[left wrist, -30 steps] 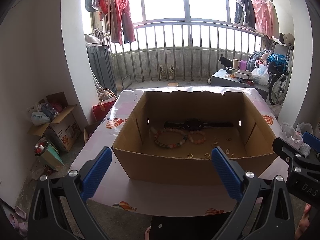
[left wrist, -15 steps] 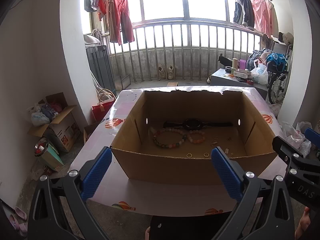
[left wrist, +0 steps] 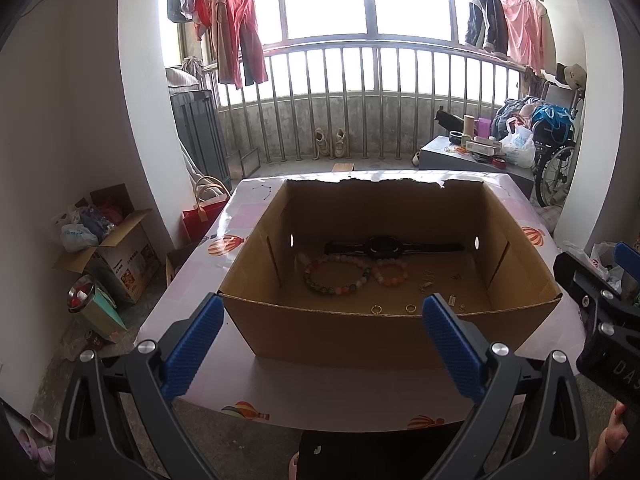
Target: Organize jewelry
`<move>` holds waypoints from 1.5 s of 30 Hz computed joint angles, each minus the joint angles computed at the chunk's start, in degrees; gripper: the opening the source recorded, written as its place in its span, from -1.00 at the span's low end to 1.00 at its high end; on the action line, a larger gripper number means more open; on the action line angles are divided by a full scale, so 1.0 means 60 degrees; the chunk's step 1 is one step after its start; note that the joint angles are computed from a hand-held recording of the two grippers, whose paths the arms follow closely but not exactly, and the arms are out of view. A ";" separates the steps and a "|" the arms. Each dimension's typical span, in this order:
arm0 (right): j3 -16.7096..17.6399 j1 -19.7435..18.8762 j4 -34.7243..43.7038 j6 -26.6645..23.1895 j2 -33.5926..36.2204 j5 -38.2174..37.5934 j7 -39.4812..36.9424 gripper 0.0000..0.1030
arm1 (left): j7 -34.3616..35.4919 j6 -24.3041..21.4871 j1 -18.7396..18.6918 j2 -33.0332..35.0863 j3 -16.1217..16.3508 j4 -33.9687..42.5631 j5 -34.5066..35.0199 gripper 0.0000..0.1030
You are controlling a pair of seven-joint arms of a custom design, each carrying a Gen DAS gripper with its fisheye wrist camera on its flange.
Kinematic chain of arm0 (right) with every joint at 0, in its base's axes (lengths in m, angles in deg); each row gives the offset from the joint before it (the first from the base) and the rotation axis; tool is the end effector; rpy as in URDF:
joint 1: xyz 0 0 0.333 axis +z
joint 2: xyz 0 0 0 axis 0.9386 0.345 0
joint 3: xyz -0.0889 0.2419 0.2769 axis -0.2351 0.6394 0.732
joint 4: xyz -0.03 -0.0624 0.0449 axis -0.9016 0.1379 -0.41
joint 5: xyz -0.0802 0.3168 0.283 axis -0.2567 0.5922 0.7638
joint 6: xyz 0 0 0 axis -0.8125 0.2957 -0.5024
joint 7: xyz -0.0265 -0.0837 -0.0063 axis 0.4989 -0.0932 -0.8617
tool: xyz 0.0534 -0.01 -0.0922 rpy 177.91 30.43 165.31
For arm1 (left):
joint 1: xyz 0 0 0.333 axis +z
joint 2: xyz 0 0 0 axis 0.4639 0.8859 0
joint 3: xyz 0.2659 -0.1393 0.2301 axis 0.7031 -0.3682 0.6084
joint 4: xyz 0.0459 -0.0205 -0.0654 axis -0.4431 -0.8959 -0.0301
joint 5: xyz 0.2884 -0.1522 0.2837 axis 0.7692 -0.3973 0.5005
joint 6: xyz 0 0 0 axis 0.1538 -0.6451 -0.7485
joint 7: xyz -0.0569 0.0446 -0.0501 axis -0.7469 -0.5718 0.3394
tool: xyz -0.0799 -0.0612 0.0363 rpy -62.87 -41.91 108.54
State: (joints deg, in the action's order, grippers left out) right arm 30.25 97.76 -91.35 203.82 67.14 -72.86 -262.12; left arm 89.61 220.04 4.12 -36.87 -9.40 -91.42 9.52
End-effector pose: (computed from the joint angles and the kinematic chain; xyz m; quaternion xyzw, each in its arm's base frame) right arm 0.6669 0.3486 0.4568 -0.6566 0.5568 -0.3243 0.3920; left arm 0.6303 -0.3629 0.5175 -0.6676 0.5789 -0.2745 0.3793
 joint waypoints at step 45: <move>-0.0870 0.0683 -0.0165 0.0624 0.0177 0.1897 -0.1797 0.43 | 0.0015 0.0027 0.0004 -0.0032 -0.0015 -0.0040 -0.0101 0.89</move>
